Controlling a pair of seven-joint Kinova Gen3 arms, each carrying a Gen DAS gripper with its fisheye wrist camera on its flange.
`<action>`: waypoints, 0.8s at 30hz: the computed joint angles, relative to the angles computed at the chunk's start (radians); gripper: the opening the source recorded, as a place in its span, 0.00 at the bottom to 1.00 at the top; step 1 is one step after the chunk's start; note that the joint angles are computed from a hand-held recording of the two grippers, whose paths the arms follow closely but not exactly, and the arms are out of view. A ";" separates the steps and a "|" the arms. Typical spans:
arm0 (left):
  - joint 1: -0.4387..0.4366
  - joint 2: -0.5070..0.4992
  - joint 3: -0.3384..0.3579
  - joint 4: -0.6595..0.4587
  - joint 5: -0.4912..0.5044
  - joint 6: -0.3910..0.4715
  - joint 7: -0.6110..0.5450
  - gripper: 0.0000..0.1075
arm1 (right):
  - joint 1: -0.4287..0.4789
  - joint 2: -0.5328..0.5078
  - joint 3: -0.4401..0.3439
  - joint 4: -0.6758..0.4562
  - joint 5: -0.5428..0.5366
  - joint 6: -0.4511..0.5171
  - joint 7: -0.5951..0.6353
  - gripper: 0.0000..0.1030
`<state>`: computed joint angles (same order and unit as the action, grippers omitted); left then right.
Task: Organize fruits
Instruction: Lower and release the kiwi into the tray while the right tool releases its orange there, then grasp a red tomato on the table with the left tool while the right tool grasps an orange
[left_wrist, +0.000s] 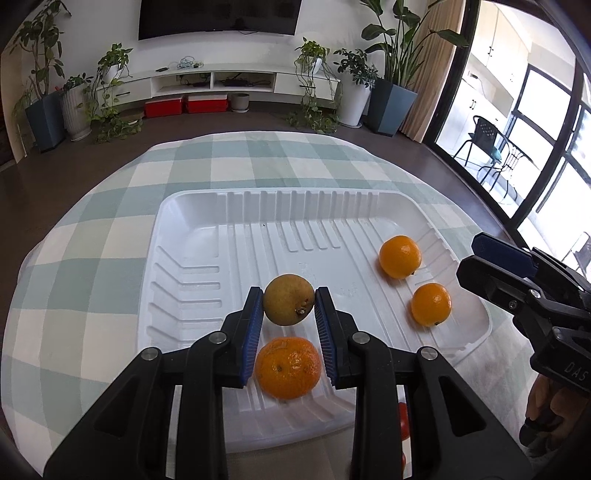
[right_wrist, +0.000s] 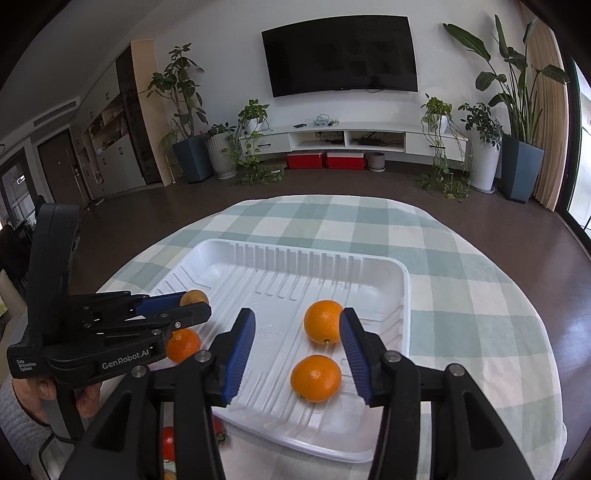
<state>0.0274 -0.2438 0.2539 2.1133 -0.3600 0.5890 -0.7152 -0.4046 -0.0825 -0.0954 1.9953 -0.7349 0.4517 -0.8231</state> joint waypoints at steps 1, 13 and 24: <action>-0.003 -0.003 0.007 0.001 -0.007 0.002 0.007 0.25 | -0.002 -0.009 -0.001 0.008 -0.005 -0.003 0.006 0.53; 0.002 0.003 -0.005 0.014 0.020 -0.018 -0.014 0.27 | -0.051 -0.067 0.035 0.087 -0.046 0.007 0.021 0.54; 0.004 -0.060 0.005 0.038 0.071 -0.013 -0.042 0.27 | -0.079 -0.110 0.063 0.132 -0.084 0.014 0.048 0.54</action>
<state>0.0317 -0.3038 0.2593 2.1516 -0.2894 0.5765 -0.7576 -0.4831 -0.1921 -0.0324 2.1272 -0.8188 0.4656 -0.7748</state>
